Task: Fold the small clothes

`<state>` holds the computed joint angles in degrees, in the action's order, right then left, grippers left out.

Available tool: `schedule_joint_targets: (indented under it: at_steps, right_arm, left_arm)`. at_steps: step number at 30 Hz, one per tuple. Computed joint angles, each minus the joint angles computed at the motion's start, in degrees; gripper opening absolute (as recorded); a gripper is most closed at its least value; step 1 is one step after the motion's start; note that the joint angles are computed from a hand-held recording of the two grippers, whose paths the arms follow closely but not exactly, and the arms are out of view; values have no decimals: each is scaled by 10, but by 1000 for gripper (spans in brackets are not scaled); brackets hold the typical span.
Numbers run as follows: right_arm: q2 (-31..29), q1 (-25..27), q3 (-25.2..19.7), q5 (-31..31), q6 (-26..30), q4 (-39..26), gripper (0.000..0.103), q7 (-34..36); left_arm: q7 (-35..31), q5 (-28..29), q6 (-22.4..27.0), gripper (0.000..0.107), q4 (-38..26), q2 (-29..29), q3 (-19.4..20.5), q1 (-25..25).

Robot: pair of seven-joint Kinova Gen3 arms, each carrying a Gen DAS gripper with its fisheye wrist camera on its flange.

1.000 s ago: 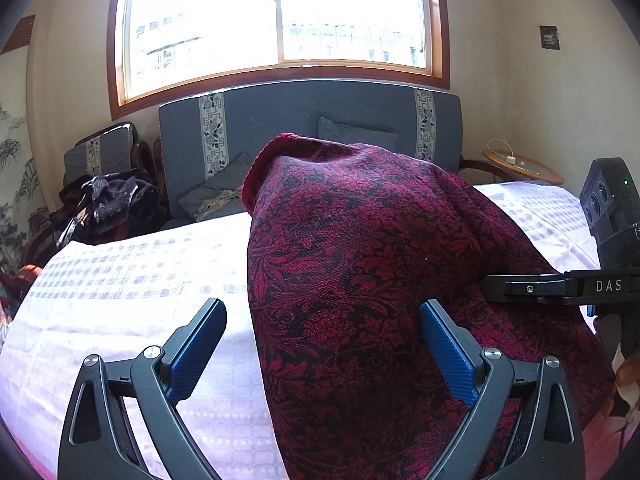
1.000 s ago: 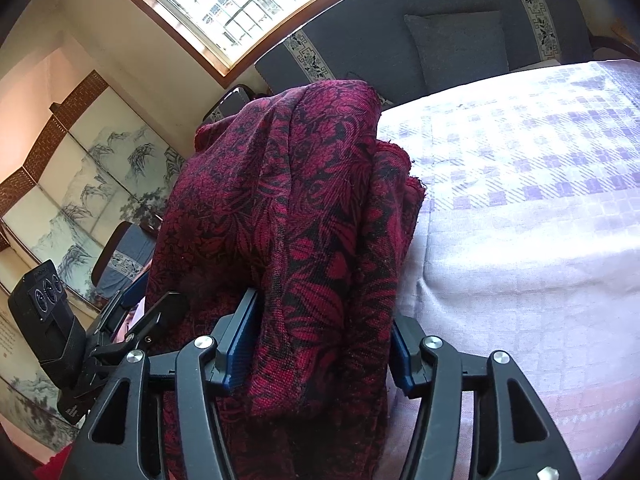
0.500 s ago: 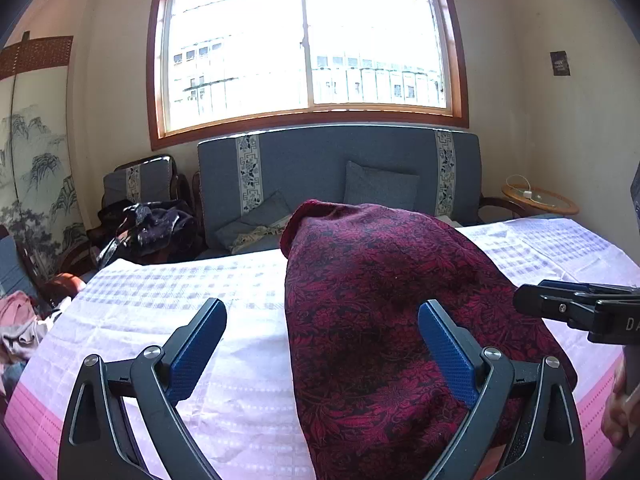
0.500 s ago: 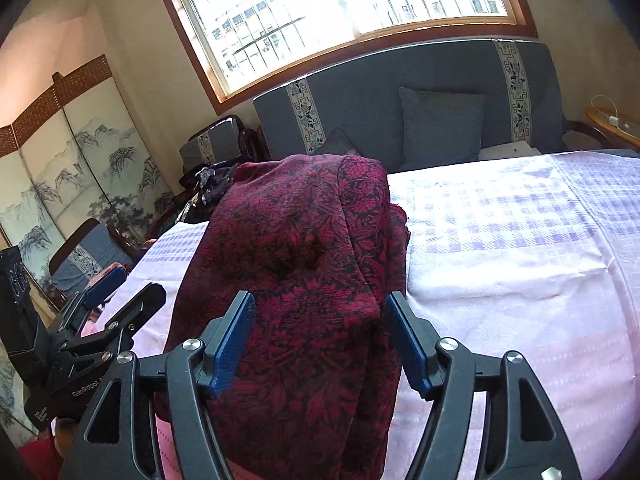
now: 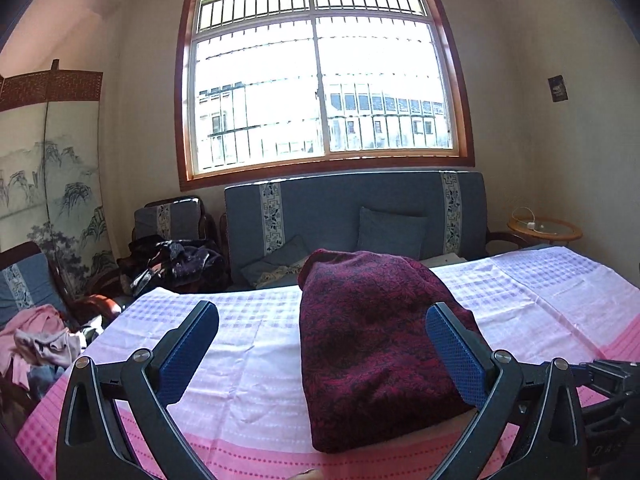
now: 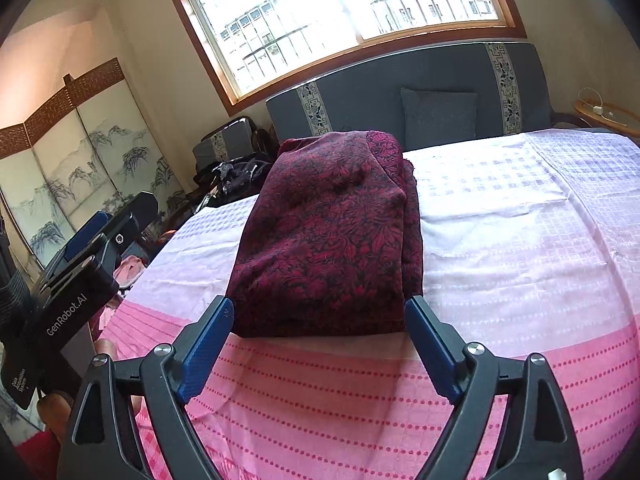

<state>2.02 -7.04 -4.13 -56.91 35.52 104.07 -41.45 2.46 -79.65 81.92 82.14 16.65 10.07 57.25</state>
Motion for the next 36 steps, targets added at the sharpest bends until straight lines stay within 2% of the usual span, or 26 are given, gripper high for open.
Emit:
schedule_joint_targets:
  at_steps: [5, 13, 22, 36]
  right_arm:
    - [-41, -12, 6, 14, -17, 32, 87, 6]
    - [-89, -55, 31, 40, -56, 74, 90, -6]
    - [-112, -81, 65, 46, -45, 91, 93, -11]
    - [-128, -97, 80, 67, -41, 103, 94, -18]
  left_arm:
    - [25, 2, 33, 103, -5, -5, 9, 25]
    - [14, 17, 52, 103, -16, -6, 20, 43]
    - [11, 22, 63, 103, -27, -1, 22, 62]
    - [15, 32, 71, 103, -22, -9, 30, 75]
